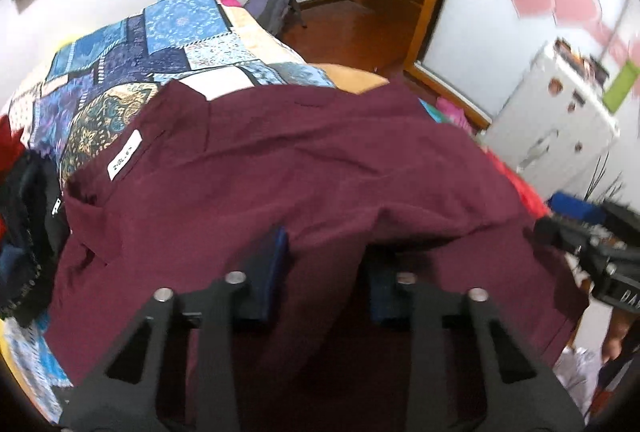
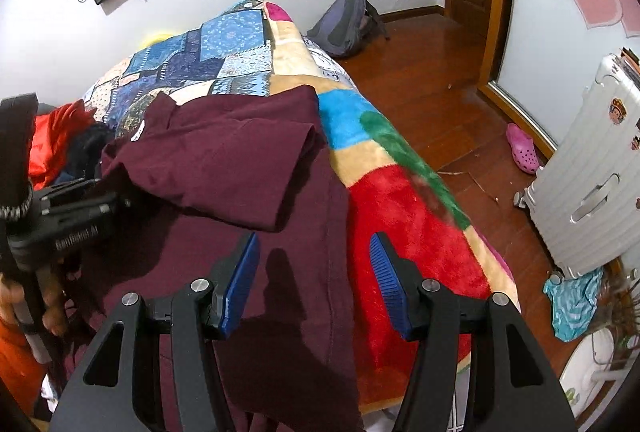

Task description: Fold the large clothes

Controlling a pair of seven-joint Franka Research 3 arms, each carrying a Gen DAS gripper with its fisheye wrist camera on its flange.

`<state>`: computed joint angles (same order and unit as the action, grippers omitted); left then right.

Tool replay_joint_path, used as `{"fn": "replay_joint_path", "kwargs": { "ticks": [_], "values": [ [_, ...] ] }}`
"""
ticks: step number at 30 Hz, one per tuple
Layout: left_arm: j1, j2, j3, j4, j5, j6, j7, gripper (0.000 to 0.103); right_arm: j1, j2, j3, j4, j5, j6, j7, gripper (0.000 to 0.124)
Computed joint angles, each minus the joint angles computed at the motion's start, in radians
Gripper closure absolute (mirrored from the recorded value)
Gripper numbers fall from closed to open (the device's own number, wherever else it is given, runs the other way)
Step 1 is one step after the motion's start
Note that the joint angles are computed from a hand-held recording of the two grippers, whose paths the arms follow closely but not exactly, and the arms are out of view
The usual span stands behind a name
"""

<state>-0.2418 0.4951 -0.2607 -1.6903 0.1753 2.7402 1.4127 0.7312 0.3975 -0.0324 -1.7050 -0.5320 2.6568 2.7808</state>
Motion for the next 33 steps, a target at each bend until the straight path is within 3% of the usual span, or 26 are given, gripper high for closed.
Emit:
{"fn": "replay_joint_path", "kwargs": {
  "ticks": [4,10,12,14,17,20,25,28,29,32,33],
  "values": [
    [0.028,-0.074,0.004,-0.09,-0.017,0.092,-0.029,0.083,0.008,0.005,-0.006,0.015,-0.017,-0.004,-0.002,0.071],
    [0.035,-0.252,0.102,-0.296,0.073,0.25,-0.206,0.083,0.019,0.031,-0.006,0.065,-0.041,-0.022,-0.025,0.071],
    [-0.003,-0.31,0.197,-0.361,0.199,0.279,-0.362,0.083,0.023,0.046,-0.005,0.09,-0.038,-0.031,-0.039,0.071],
    [-0.051,-0.366,0.311,-0.423,0.413,0.287,-0.601,0.083,0.028,0.064,-0.004,0.118,-0.033,-0.04,-0.055,0.071],
    [-0.035,-0.425,0.37,-0.503,0.61,0.26,-0.843,0.083,0.035,0.092,-0.001,0.156,-0.011,-0.06,-0.084,0.071],
    [0.025,-0.448,0.362,-0.576,0.604,0.211,-0.882,0.083,0.039,0.116,0.005,0.188,0.021,-0.089,-0.118,0.071],
    [0.127,-0.45,0.292,-0.678,0.324,0.184,-0.659,0.083,0.055,0.144,0.007,0.233,0.064,-0.15,-0.156,0.071],
    [0.166,-0.453,0.252,-0.693,0.306,0.179,-0.624,0.083,0.067,0.158,0.003,0.266,0.07,-0.188,-0.17,0.071],
    [0.176,-0.456,0.24,-0.691,0.319,0.179,-0.625,0.081,0.071,0.162,0.001,0.275,0.069,-0.197,-0.173,0.071],
    [0.205,-0.477,0.209,-0.687,0.415,0.208,-0.682,0.053,0.082,0.172,-0.004,0.308,0.06,-0.223,-0.183,0.071],
    [0.216,-0.475,0.205,-0.679,0.466,0.231,-0.716,0.048,0.086,0.178,-0.006,0.321,0.055,-0.23,-0.185,0.071]
  ]
}}
